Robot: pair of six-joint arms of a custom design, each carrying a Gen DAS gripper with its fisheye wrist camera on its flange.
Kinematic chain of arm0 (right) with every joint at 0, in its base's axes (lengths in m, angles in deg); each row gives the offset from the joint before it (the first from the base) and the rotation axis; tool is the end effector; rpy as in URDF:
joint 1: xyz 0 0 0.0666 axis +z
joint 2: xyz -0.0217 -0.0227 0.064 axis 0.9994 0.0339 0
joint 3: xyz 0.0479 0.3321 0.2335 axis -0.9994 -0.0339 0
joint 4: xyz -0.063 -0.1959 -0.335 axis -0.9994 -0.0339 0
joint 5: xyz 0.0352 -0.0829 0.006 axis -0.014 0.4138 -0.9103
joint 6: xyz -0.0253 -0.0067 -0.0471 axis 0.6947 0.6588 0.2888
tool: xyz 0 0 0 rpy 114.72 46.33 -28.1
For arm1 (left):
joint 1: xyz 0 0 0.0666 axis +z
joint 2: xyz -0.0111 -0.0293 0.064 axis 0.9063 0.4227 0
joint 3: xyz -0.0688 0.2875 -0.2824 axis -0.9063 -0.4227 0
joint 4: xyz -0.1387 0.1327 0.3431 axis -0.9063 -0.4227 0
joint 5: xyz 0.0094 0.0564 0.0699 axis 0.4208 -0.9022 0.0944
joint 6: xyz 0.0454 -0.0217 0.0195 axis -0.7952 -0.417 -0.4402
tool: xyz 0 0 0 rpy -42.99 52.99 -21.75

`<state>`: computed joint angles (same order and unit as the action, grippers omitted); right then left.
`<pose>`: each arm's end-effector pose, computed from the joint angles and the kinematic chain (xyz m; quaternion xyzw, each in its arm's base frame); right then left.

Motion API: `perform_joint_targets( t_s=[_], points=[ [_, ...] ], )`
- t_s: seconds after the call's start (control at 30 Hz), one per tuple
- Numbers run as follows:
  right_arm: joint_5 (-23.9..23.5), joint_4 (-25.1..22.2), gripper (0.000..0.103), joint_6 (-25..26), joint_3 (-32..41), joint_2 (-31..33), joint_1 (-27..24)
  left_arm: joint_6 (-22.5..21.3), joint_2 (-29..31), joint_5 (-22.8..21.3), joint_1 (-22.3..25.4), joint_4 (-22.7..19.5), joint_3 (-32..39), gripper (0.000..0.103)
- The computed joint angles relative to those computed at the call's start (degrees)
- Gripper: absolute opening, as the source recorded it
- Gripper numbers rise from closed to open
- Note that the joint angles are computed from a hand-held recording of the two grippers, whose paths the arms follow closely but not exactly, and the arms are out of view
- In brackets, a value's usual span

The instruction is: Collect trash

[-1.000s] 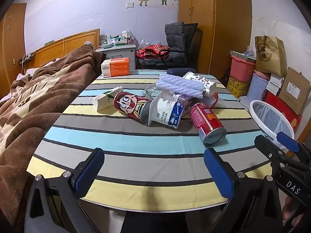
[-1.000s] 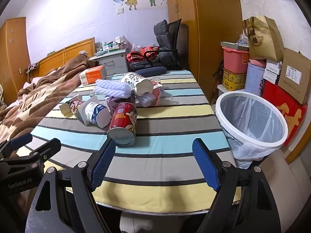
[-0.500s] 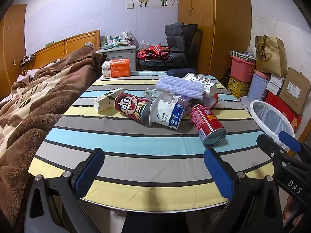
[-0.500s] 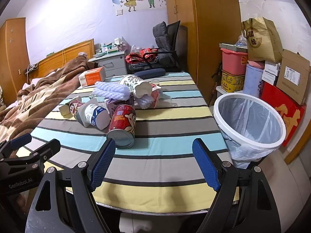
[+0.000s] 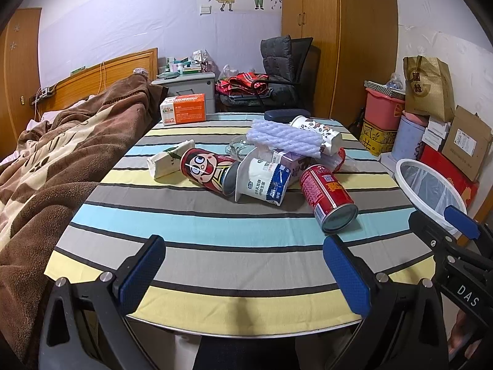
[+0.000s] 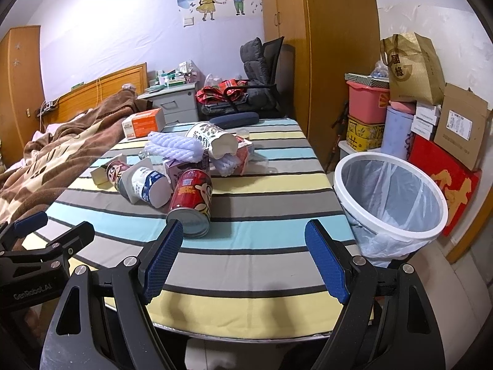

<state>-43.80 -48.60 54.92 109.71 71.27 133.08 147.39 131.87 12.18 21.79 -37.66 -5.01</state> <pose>0.4162 0.4140 0.3140 -0.3023 0.8322 0.1791 0.4290 0.3015 -0.2456 0.3121 -0.3114 0.8415 0.1361 0.4199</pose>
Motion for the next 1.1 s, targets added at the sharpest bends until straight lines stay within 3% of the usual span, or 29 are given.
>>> perform_joint_targets(
  t_s=[1.1],
  points=[
    [0.62, -0.03, 0.083, 0.06, 0.07, -0.16, 0.08, -0.14, -0.26, -0.09, 0.07, -0.29, 0.05, 0.103]
  ],
)
